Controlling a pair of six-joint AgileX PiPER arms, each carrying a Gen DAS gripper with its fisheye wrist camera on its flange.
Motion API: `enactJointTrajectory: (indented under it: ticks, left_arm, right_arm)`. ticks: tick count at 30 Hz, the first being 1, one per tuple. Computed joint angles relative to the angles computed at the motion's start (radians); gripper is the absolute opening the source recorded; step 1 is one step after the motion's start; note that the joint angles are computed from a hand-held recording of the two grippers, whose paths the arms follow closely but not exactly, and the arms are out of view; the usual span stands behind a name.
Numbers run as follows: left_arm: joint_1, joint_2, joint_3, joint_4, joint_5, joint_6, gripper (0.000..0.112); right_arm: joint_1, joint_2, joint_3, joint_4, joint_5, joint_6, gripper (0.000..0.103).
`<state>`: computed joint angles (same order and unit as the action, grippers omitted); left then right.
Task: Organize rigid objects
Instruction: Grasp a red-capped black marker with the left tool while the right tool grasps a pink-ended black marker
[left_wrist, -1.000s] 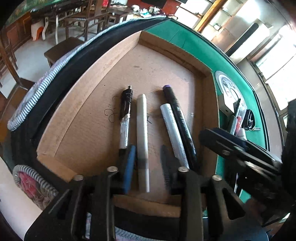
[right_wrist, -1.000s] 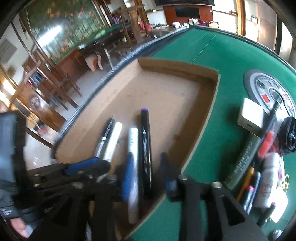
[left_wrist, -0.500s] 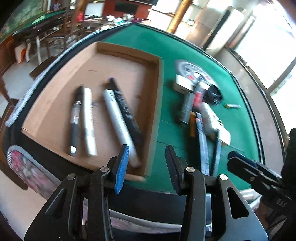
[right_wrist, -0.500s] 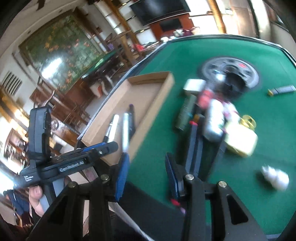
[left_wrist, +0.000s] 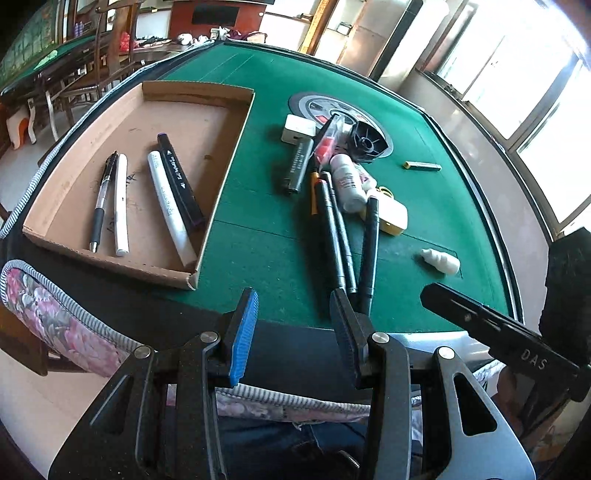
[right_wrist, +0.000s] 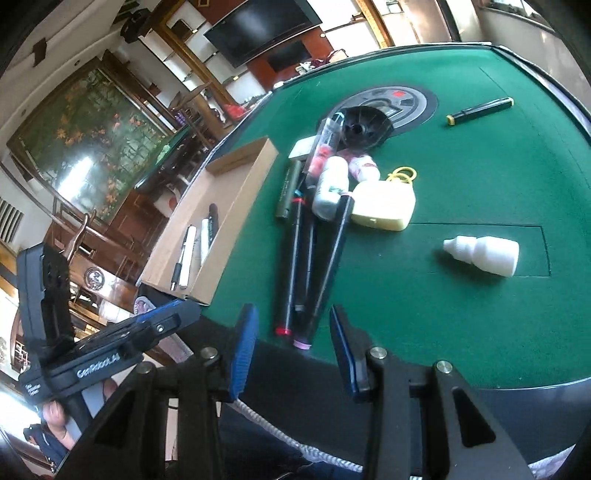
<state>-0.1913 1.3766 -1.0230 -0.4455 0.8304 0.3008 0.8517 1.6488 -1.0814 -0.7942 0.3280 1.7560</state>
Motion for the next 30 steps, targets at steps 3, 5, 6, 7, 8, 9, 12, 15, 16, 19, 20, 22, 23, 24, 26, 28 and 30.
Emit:
enactJointTrajectory:
  ticks: [3,5,6,7,8,9,12,15,16,19,20,22,23,24,26,28,30]
  left_arm:
    - [-0.006,-0.006,0.011,0.002,-0.001,0.005,0.040]
    - [-0.006,0.003,0.011,0.004,-0.001,0.004,0.040]
    - [-0.007,0.007,0.011,0.003,0.000,0.004,0.040]
    - [-0.007,0.015,0.008,0.002,-0.001,0.003,0.040]
    - [-0.006,0.025,0.005,0.001,-0.002,0.004,0.040]
    - [-0.005,0.037,0.000,0.002,-0.002,0.004,0.040]
    - [-0.006,0.069,-0.017,0.009,0.001,-0.011,0.040]
    - [-0.006,0.108,-0.039,0.010,0.004,-0.016,0.040]
    - [-0.005,0.120,-0.046,0.007,0.005,-0.014,0.040]
    - [-0.006,0.150,-0.066,0.008,0.013,-0.010,0.040]
    - [-0.009,0.160,-0.074,0.008,0.014,-0.010,0.040]
    - [-0.013,0.177,-0.085,0.010,0.018,-0.012,0.040]
    - [-0.016,0.187,-0.092,0.008,0.022,-0.008,0.040]
    - [-0.020,0.196,-0.099,0.012,0.024,-0.010,0.040]
    - [-0.023,0.210,-0.108,0.014,0.025,-0.009,0.040]
    - [-0.026,0.227,-0.120,0.011,0.031,-0.009,0.040]
    - [-0.025,0.244,-0.132,-0.001,0.041,-0.005,0.040]
  right_arm:
    - [0.007,-0.008,0.024,-0.035,-0.006,0.045,0.040]
    - [-0.003,0.002,0.021,0.000,-0.015,0.012,0.040]
    - [-0.008,0.009,0.020,0.012,-0.022,0.003,0.040]
    - [-0.013,0.015,0.018,0.034,-0.029,-0.016,0.040]
    - [-0.024,0.024,0.011,0.072,-0.039,-0.055,0.040]
    - [-0.027,0.029,0.011,0.077,-0.044,-0.059,0.040]
    - [-0.048,0.053,-0.007,0.162,-0.050,-0.140,0.040]
    - [-0.072,0.081,-0.037,0.274,-0.045,-0.255,0.040]
    - [-0.080,0.091,-0.048,0.311,-0.043,-0.295,0.040]
    - [-0.107,0.122,-0.080,0.436,-0.043,-0.429,0.040]
    - [-0.115,0.130,-0.088,0.465,-0.042,-0.459,0.040]
    - [-0.134,0.148,-0.106,0.531,-0.039,-0.528,0.040]
    - [-0.146,0.159,-0.117,0.586,-0.039,-0.583,0.040]
    - [-0.157,0.166,-0.122,0.633,-0.045,-0.626,0.040]
    - [-0.171,0.176,-0.131,0.689,-0.048,-0.687,0.040]
    - [-0.178,0.184,-0.141,0.703,-0.042,-0.706,0.040]
    - [-0.190,0.194,-0.145,0.768,-0.045,-0.772,0.034]
